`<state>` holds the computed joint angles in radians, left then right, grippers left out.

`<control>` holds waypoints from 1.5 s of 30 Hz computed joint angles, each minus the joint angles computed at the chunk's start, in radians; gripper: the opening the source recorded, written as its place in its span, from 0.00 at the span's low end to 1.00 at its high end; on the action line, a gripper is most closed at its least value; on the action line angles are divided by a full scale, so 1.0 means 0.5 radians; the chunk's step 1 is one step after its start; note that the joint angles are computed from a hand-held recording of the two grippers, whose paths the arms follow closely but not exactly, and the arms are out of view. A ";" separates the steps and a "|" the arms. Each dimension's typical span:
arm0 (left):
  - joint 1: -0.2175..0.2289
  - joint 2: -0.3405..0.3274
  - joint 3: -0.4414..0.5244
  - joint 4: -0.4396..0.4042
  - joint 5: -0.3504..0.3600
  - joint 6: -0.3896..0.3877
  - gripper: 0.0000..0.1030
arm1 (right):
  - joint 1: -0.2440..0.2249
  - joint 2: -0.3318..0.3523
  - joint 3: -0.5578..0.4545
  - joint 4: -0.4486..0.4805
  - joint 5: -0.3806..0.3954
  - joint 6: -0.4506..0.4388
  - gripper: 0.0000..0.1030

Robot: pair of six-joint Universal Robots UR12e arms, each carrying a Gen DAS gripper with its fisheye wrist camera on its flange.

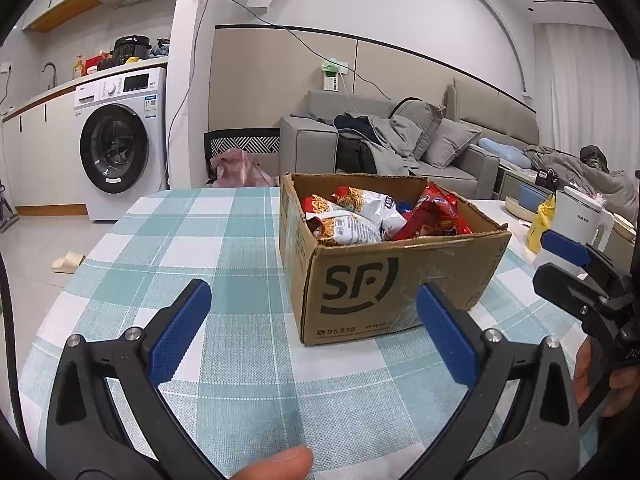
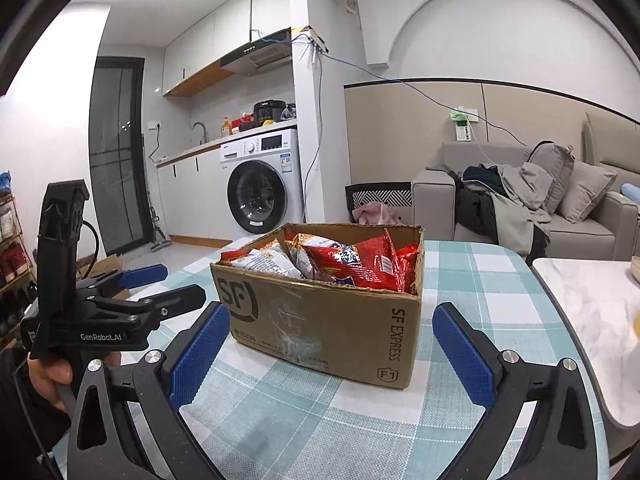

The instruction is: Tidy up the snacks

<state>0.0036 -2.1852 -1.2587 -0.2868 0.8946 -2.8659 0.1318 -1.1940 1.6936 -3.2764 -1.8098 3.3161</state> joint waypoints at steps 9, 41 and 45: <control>-0.005 -0.005 -0.007 0.013 0.017 0.015 0.99 | 0.013 0.007 -0.008 -0.007 -0.044 -0.030 1.00; -0.005 -0.007 -0.005 0.008 0.024 0.010 0.99 | 0.004 0.012 0.001 -0.016 -0.028 0.004 1.00; -0.005 -0.005 -0.009 0.010 0.024 0.010 0.99 | 0.004 0.011 0.001 -0.017 -0.028 0.002 1.00</control>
<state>0.0012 -2.1876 -1.2630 -0.2816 0.9066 -2.8611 0.1337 -1.1886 1.6944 -3.2847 -1.8237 3.3172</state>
